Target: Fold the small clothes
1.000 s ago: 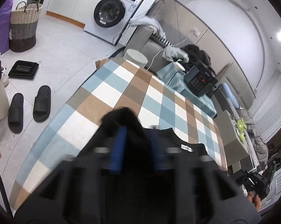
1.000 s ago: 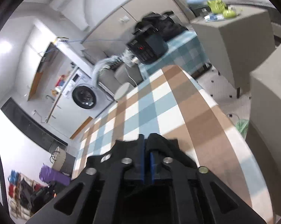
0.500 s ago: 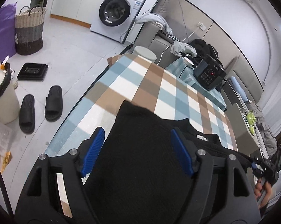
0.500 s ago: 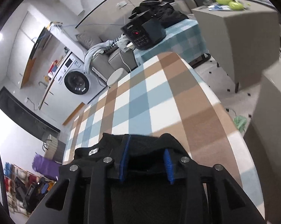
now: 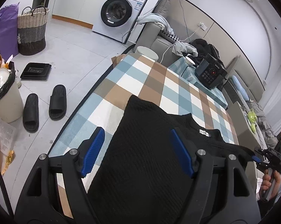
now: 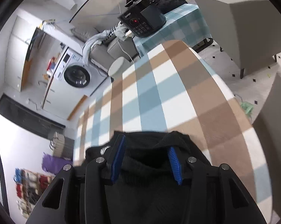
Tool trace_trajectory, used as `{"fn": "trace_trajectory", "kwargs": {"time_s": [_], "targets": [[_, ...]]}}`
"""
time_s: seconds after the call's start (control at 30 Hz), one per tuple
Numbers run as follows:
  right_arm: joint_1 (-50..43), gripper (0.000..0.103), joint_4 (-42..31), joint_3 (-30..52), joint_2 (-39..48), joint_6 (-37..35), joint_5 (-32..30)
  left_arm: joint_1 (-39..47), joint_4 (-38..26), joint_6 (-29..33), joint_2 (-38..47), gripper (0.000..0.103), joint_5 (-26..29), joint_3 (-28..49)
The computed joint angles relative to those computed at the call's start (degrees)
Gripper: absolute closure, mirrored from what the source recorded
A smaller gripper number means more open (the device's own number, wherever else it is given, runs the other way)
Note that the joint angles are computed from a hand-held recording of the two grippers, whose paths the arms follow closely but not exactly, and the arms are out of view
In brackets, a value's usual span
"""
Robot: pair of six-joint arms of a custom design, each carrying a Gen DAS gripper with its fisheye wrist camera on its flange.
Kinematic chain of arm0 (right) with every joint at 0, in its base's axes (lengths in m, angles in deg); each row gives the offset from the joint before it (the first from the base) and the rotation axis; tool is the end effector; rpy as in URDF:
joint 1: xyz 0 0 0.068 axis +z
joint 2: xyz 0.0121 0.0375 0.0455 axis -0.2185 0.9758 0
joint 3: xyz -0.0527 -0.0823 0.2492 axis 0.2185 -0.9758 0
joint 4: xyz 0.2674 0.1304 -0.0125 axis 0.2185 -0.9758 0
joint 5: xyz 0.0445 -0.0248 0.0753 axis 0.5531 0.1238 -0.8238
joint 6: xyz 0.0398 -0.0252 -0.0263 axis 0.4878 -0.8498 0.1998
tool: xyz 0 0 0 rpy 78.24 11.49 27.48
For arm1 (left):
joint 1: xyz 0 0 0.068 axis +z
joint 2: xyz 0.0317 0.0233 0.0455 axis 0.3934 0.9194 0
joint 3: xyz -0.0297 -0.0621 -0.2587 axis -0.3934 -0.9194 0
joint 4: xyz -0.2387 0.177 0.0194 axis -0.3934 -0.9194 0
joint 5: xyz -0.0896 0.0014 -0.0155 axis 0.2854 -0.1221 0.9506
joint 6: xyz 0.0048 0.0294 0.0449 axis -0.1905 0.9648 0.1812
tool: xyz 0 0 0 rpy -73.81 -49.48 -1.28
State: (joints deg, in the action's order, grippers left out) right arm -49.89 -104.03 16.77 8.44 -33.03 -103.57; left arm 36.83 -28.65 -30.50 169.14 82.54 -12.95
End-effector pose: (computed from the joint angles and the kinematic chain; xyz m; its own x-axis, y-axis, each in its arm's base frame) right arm 0.2715 -0.1814 0.3091 -0.6192 0.6955 -0.3645 0.4289 0.6885 0.5849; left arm 0.3262 0.0620 0.2589 -0.7373 -0.2736 -0.6177 0.0179 0.9061 -0.4227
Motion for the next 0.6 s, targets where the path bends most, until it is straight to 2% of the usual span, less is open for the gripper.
{"fn": "trace_trajectory", "kwargs": {"time_s": [0.03, 0.17, 0.33, 0.6], "targets": [[-0.92, 0.045, -0.81, -0.58, -0.82, -0.66, -1.62, -0.06, -0.26, 0.09, -0.12, 0.032, 0.10, -0.14], [-4.66, 0.038, -2.35, -2.57, -4.00, -1.56, -8.44, -0.45, -0.55, -0.01, -0.88, 0.032, 0.54, -1.04], [-4.09, 0.030, 0.52, -4.66, -7.63, -4.55, 0.28, -1.24, -0.56, -0.16, -0.66, 0.032, -0.24, -0.96], [-4.02, 0.030, 5.46, -8.88, -3.05, -3.20, 3.88, -1.79, -0.53, -0.12, 5.40, 0.032, -4.12, 2.49]]}}
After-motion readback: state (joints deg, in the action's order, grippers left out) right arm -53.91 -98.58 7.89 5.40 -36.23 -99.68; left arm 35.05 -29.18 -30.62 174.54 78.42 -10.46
